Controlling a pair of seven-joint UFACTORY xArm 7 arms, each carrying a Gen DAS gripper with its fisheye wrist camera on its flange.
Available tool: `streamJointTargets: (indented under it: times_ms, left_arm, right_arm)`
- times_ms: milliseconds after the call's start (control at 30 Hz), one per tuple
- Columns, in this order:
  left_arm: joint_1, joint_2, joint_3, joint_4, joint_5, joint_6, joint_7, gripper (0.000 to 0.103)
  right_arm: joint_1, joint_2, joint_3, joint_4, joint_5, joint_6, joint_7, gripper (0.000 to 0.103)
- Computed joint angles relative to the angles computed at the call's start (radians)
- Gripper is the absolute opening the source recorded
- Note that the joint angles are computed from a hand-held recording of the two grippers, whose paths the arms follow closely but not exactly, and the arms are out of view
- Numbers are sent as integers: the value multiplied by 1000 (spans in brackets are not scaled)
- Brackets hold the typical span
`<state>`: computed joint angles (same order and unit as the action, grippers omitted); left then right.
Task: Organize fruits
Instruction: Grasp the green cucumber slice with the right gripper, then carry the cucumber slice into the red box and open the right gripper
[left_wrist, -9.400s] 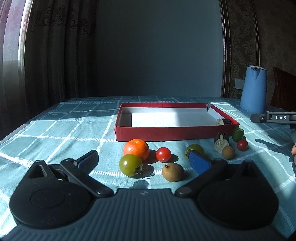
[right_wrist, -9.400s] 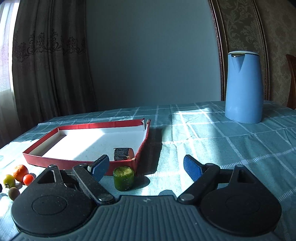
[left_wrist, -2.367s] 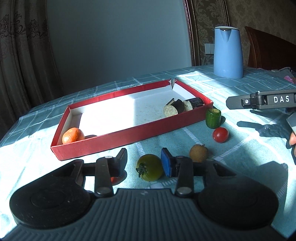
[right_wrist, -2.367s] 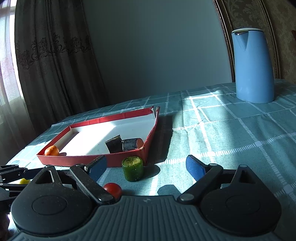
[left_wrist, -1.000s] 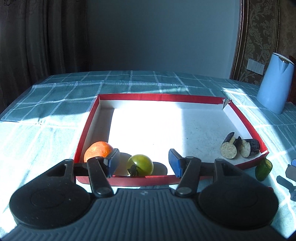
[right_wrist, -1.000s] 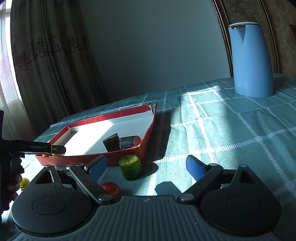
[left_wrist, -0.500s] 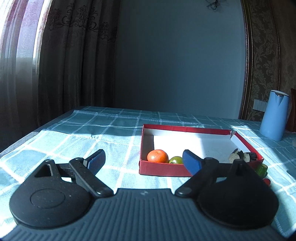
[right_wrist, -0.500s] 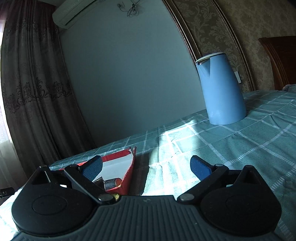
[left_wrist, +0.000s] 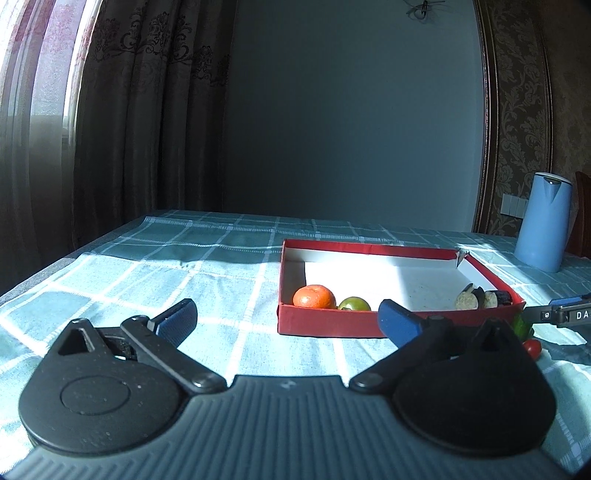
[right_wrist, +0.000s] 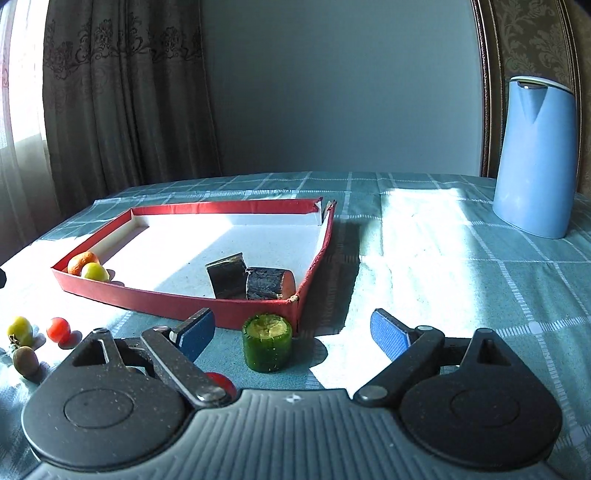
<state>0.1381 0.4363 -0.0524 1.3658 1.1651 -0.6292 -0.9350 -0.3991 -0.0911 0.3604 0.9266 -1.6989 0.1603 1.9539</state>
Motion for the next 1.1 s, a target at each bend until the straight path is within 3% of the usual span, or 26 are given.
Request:
streamJointTargets:
  times_ms: [133, 300, 367, 500, 700, 900, 967, 1100]
  left_arm:
    - [0, 5, 0, 3, 0, -8, 6, 103]
    - [-1, 9, 5, 12, 13, -14, -6, 103]
    - [-2, 9, 6, 13, 14, -14, -8, 103]
    - [-2, 9, 8, 18, 32, -9, -25, 103]
    - [-6, 10, 15, 26, 48, -5, -46, 103]
    - [-9, 12, 20, 35, 66, 1, -68, 103]
    - [-11, 12, 22, 34, 65, 0, -66, 103]
    - [-12, 11, 22, 39, 74, 11, -81, 103]
  right_arm:
    - [49, 17, -48, -4, 155, -8, -177, 85]
    - [117, 56, -114, 8, 365, -21, -403, 71]
    - [145, 73, -139, 13, 449, -24, -492, 52]
    - [196, 92, -185, 24, 520, -24, -563, 34]
    - [266, 72, -257, 8, 462, -36, -499, 29]
    - [311, 8, -320, 8, 188, -61, -214, 29]
    - [318, -4, -333, 32, 143, -57, -163, 29]
    - [330, 15, -350, 104, 144, -43, -176, 29]
